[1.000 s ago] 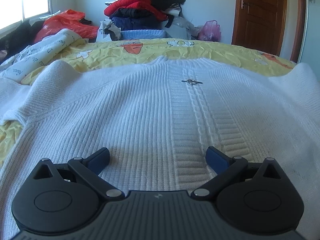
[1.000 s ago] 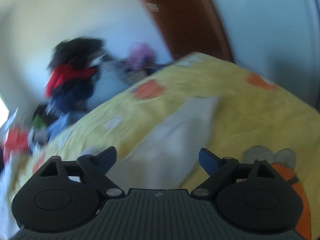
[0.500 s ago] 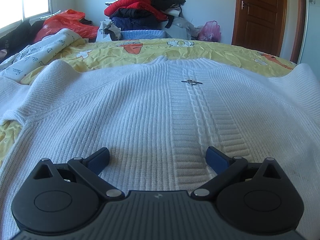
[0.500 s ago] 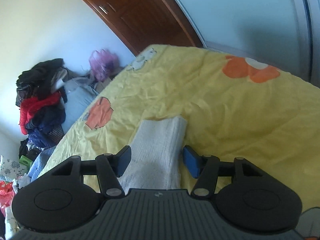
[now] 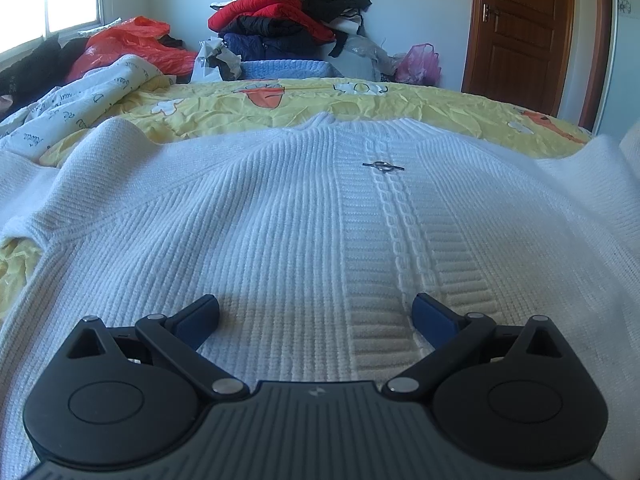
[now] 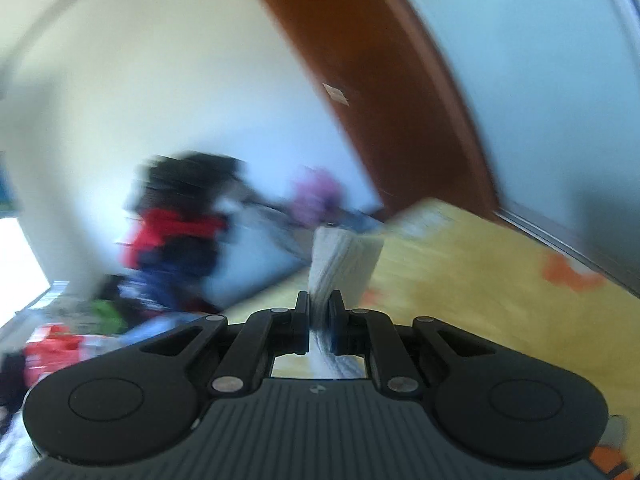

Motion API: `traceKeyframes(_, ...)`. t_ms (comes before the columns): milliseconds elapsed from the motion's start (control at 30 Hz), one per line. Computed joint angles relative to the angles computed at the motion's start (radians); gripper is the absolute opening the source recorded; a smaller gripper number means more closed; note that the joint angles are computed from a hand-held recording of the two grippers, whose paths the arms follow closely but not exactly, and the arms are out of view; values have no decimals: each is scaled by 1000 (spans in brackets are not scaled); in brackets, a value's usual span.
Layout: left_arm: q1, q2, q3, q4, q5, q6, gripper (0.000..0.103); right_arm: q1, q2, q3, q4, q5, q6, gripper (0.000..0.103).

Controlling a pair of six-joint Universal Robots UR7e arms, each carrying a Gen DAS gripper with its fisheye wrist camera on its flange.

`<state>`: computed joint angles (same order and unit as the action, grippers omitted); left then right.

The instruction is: Fold small clothes

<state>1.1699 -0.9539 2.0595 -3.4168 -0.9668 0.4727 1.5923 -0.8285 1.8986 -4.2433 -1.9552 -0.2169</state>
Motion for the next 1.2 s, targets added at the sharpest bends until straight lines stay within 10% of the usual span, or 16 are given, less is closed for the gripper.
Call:
traceKeyframes(267, 65, -62, -3, 48, -182, -104, 103, 179, 181, -83, 138, 223, -111, 13)
traceKeyframes(367, 127, -88, -10, 50, -341, -192, 103, 188, 299, -190, 263, 141, -132, 16)
traceKeyframes(500, 161, -90, -19, 40, -433, -252, 103, 183, 383, -264, 460, -49, -121, 46)
traceKeyframes(667, 151, -86, -23, 47, -410, -238, 103, 171, 337, -87, 283, 34, 84, 46)
traceKeyframes(833, 112, -97, -71, 197, -333, -254, 103, 135, 334, 43, 133, 14, 88, 56)
traceKeyframes(1100, 171, -52, -268, 545, -645, -705, 103, 80, 340, 92, 82, 95, 148, 63)
traceKeyframes(1200, 175, -22, -294, 572, -655, -755, 89, 67, 340, 108, 60, 139, 146, 69)
